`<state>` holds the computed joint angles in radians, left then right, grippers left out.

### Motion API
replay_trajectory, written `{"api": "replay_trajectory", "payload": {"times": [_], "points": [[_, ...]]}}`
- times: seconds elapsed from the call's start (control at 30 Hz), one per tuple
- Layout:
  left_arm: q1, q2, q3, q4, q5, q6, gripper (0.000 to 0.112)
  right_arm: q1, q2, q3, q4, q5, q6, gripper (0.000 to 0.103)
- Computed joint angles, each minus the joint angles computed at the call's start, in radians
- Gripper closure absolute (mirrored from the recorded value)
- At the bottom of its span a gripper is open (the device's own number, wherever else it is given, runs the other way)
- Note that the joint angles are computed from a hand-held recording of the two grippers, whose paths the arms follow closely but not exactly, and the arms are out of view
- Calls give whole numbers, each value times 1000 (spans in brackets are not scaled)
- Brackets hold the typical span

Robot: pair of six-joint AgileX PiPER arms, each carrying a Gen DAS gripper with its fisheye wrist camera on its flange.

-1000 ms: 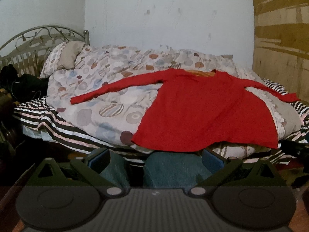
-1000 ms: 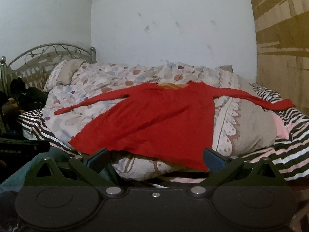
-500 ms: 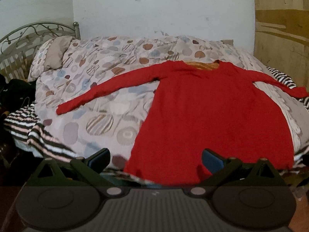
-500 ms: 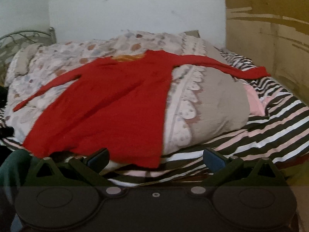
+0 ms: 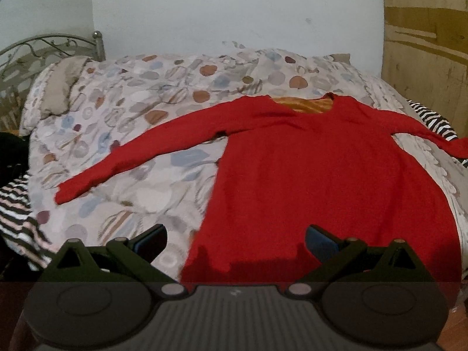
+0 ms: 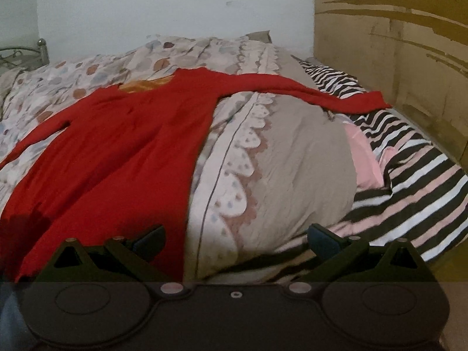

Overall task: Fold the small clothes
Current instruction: 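Move the right tool toward the sweater's sleeve end on the striped sheet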

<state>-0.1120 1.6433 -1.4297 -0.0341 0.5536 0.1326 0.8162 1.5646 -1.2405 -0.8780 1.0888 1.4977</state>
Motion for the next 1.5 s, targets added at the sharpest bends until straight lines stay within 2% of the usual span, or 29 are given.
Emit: {"api": "replay_trajectory", "payload": {"times": [0.17, 0.3, 0.47, 0.6, 0.77, 0.87, 0.93, 1.0, 1.03, 1.13, 1.27, 1.4, 1.47, 1.5], "points": [[-35, 136, -152, 4, 48, -33, 10, -62, 12, -5, -42, -38, -23, 0], [-48, 230, -260, -13, 86, -39, 10, -91, 41, -3, -148, -20, 16, 0], [-61, 327, -366, -6, 106, -56, 10, -165, 86, -31, -195, -29, -1, 0], [-62, 405, -462, -25, 136, -51, 10, -228, 116, -52, -232, -72, 27, 0], [-63, 481, -543, -35, 158, -42, 10, -295, 98, -25, -299, -164, 178, 0], [-53, 475, -475, -101, 74, 30, 10, -351, 107, -21, -333, -206, 232, 0], [-45, 450, -381, -168, -32, 89, 10, -402, 112, -2, -392, -258, 274, 0], [-59, 426, -286, -129, -157, 49, 10, -457, 124, 7, -443, -309, 309, 0], [-66, 427, -273, -99, -179, 26, 10, -494, 125, 16, -465, -350, 327, 0], [-88, 435, -255, -8, -208, -26, 10, -617, 165, -29, -401, -446, 277, 0], [-107, 431, -214, 108, -267, -124, 10, -744, 264, -166, -307, -477, 150, 0], [-105, 436, -208, 87, -279, -121, 9, -862, 354, -281, -306, -550, 201, 1], [-103, 437, -206, 72, -285, -105, 9, -914, 421, -386, -184, -552, 120, 2], [-100, 438, -207, 45, -286, -80, 9, -934, 452, -432, -128, -543, 101, 7]]}}
